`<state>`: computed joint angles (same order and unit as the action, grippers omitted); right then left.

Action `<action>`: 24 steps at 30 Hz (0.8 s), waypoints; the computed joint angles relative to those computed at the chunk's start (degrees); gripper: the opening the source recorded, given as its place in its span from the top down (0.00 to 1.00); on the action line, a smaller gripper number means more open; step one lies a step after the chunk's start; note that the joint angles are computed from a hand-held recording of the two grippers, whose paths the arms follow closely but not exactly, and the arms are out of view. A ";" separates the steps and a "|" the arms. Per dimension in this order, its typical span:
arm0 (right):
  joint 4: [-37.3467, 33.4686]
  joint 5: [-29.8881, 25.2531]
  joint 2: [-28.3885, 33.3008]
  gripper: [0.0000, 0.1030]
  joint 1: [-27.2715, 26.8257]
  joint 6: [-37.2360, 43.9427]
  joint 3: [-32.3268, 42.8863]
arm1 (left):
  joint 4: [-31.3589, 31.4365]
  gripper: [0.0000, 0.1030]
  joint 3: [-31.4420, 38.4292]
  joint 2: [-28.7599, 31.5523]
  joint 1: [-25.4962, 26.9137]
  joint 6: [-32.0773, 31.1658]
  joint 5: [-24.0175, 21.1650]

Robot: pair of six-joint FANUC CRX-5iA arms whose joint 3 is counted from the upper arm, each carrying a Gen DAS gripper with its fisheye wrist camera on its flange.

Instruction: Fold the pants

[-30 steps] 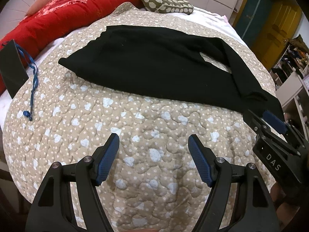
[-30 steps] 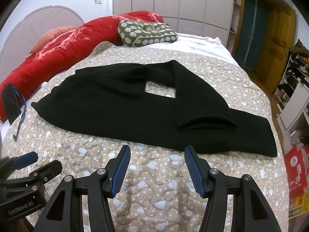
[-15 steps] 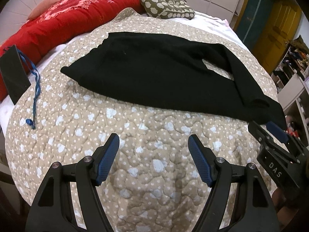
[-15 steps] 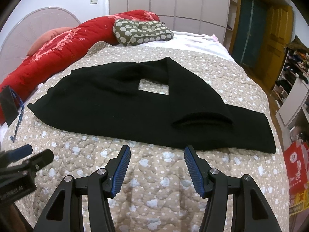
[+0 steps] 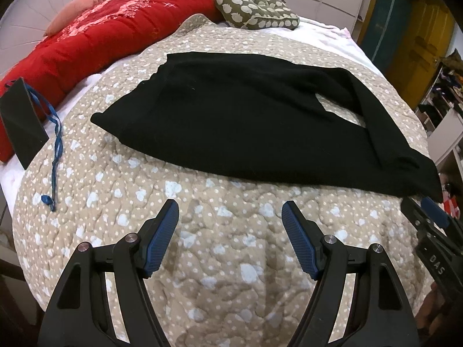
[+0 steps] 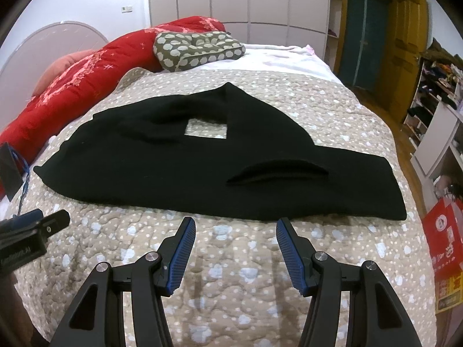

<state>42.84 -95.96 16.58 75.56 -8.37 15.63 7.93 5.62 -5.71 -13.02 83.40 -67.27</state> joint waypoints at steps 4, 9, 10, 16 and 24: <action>-0.11 1.72 -1.83 0.45 -0.01 -1.25 -2.35 | -1.03 0.27 1.09 0.79 0.11 0.78 -0.30; 1.67 2.96 -3.38 0.45 -0.41 -1.17 -4.14 | -2.52 0.27 3.04 2.11 0.97 2.23 -0.39; 2.18 4.28 -4.26 0.45 -0.59 -1.78 -5.16 | -2.75 0.27 3.53 2.48 1.14 2.64 -0.48; 2.59 17.41 -10.05 0.46 -3.10 -6.21 -12.07 | -4.27 0.27 6.22 4.90 2.63 4.86 -1.43; 1.97 12.04 -6.30 0.45 -6.12 -1.54 -7.53 | -5.19 0.27 7.71 6.25 4.79 7.67 -1.63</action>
